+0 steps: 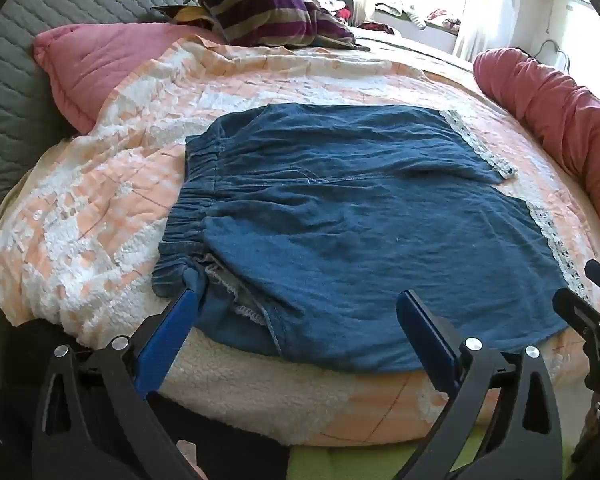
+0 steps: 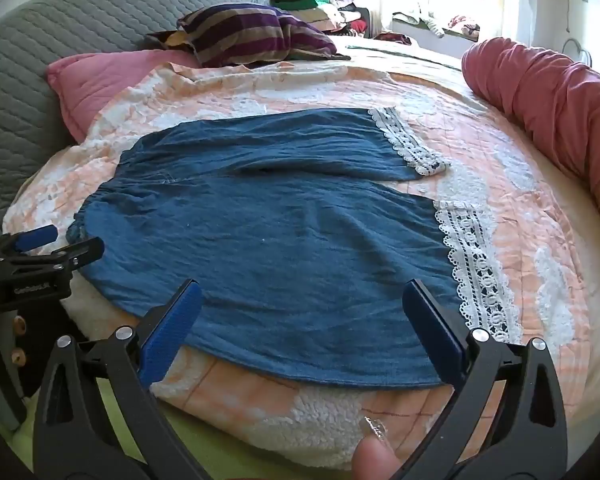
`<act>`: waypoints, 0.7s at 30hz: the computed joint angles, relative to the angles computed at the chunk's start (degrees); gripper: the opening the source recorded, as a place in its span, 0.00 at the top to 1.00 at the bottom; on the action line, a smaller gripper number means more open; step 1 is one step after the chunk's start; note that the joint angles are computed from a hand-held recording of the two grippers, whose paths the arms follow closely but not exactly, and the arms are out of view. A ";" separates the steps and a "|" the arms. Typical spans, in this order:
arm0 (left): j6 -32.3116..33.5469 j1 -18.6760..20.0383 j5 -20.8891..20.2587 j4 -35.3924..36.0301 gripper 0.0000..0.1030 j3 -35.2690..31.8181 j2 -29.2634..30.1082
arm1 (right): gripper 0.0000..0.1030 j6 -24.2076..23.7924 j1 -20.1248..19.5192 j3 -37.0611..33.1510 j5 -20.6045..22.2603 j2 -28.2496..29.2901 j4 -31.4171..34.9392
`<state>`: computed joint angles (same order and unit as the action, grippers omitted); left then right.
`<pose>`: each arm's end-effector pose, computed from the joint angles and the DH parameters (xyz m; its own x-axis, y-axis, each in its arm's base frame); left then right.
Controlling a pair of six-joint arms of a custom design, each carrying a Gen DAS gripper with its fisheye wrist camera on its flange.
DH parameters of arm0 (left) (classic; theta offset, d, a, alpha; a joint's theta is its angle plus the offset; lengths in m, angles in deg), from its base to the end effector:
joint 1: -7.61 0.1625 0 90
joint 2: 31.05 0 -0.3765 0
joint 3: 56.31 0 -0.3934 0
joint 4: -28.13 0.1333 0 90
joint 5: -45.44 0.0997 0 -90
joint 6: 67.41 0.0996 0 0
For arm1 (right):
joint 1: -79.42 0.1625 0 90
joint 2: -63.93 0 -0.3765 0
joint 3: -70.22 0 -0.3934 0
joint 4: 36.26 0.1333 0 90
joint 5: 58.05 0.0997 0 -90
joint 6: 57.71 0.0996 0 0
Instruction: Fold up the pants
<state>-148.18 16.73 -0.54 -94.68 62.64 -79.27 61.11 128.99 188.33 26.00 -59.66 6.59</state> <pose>-0.3780 -0.2658 -0.0459 -0.7195 0.0013 -0.6945 0.4286 0.7877 -0.4425 -0.0214 -0.2465 0.3743 -0.7356 -0.1241 0.6660 -0.5204 0.7329 -0.4382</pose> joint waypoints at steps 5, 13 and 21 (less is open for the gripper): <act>-0.16 0.42 -0.32 0.06 0.04 -0.65 0.54 | 0.08 0.49 1.61 -0.39 0.74 0.37 -0.21; -0.31 -0.21 0.12 0.59 0.04 -0.42 -0.31 | 0.08 0.52 2.63 0.54 2.58 0.52 -1.49; -0.20 -0.42 0.36 0.28 0.04 0.02 -0.61 | 0.08 0.47 2.32 0.01 2.26 0.74 -0.90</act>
<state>-148.38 16.31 -0.18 -94.40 62.66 -79.89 61.58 131.32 188.34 28.26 -58.91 5.69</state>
